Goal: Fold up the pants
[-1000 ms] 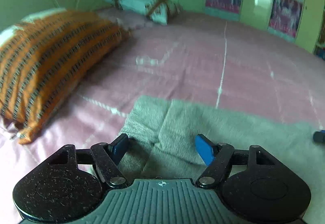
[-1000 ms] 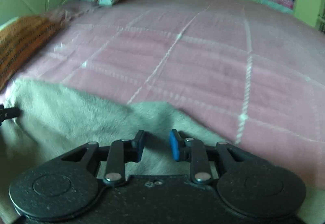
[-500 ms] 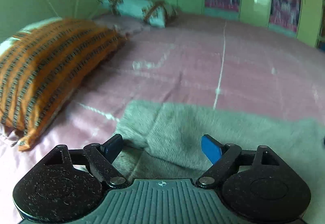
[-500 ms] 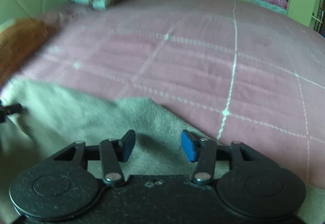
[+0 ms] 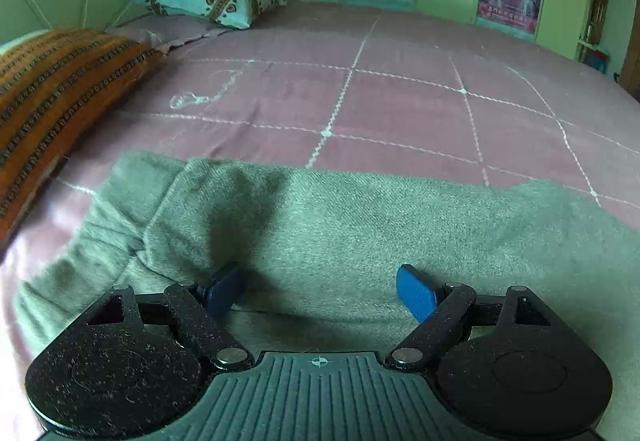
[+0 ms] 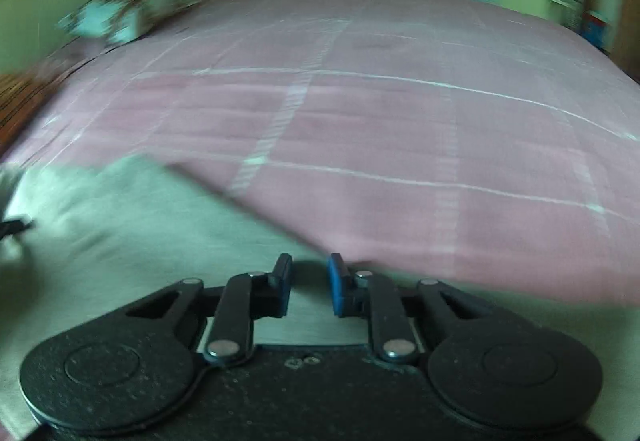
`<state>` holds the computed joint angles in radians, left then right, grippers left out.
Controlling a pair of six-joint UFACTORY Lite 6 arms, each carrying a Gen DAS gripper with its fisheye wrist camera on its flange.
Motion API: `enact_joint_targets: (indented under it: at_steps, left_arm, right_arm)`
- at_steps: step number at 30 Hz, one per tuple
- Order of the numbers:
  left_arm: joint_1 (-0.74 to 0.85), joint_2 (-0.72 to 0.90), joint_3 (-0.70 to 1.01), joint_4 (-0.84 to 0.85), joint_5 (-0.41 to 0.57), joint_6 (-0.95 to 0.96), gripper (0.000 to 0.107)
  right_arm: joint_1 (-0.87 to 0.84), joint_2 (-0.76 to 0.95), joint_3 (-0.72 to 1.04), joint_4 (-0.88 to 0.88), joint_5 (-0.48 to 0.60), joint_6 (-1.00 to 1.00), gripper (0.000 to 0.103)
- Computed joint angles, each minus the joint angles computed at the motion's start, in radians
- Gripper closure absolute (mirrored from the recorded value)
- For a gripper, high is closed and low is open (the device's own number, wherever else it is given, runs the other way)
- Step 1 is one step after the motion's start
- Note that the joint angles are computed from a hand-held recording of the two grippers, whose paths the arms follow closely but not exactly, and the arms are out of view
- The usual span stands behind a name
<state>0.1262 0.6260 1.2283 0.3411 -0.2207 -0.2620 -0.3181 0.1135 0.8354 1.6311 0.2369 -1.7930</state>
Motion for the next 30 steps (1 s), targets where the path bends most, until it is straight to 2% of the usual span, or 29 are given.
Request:
enact_joint_targets:
  at_steps: [2, 4, 6, 8, 10, 13, 16, 19, 22, 28, 30]
  left_arm:
    - [0.000, -0.045, -0.028, 0.007, 0.022, -0.017, 0.023]
    - [-0.009, -0.116, -0.101, -0.073, 0.009, 0.061, 0.023]
    - [-0.017, -0.184, -0.185, -0.043, -0.030, 0.015, 0.023]
    - [-0.049, -0.214, -0.234, -0.121, -0.027, 0.083, 0.023]
    - [-0.079, -0.241, -0.280, -0.155, -0.013, 0.099, 0.023]
    - [-0.134, -0.320, -0.394, -0.299, -0.035, 0.215, 0.023]
    - [-0.173, -0.390, -0.484, -0.353, -0.052, 0.247, 0.023]
    - [-0.207, -0.436, -0.532, -0.439, -0.046, 0.312, 0.023]
    - [-0.225, -0.482, -0.560, -0.464, -0.022, 0.320, 0.023]
    - [-0.224, -0.524, -0.574, -0.497, 0.020, 0.359, 0.023]
    - [-0.215, -0.531, -0.577, -0.496, 0.025, 0.358, 0.023]
  right_arm:
    - [-0.117, -0.004, -0.008, 0.029, 0.020, -0.058, 0.093]
    - [-0.273, -0.003, -0.012, -0.038, 0.083, -0.046, 0.093]
    - [-0.466, -0.065, -0.058, -0.083, 0.214, -0.067, 0.085]
    - [-0.609, -0.098, -0.093, -0.133, 0.301, -0.124, 0.086]
    - [-0.700, -0.032, -0.058, -0.233, 0.293, -0.109, 0.092]
    - [-0.864, 0.018, -0.015, -0.220, 0.306, -0.229, 0.093]
    - [-1.019, 0.093, 0.113, -0.337, 0.358, -0.099, 0.087]
    - [-1.193, 0.109, 0.191, -0.408, 0.552, -0.030, 0.085]
    - [-1.328, 0.216, 0.327, -0.498, 0.724, 0.170, 0.085]
    - [-1.383, 0.405, 0.495, -0.546, 0.823, 0.365, 0.087]
    - [-1.355, 0.435, 0.520, -0.555, 0.801, 0.409, 0.087]
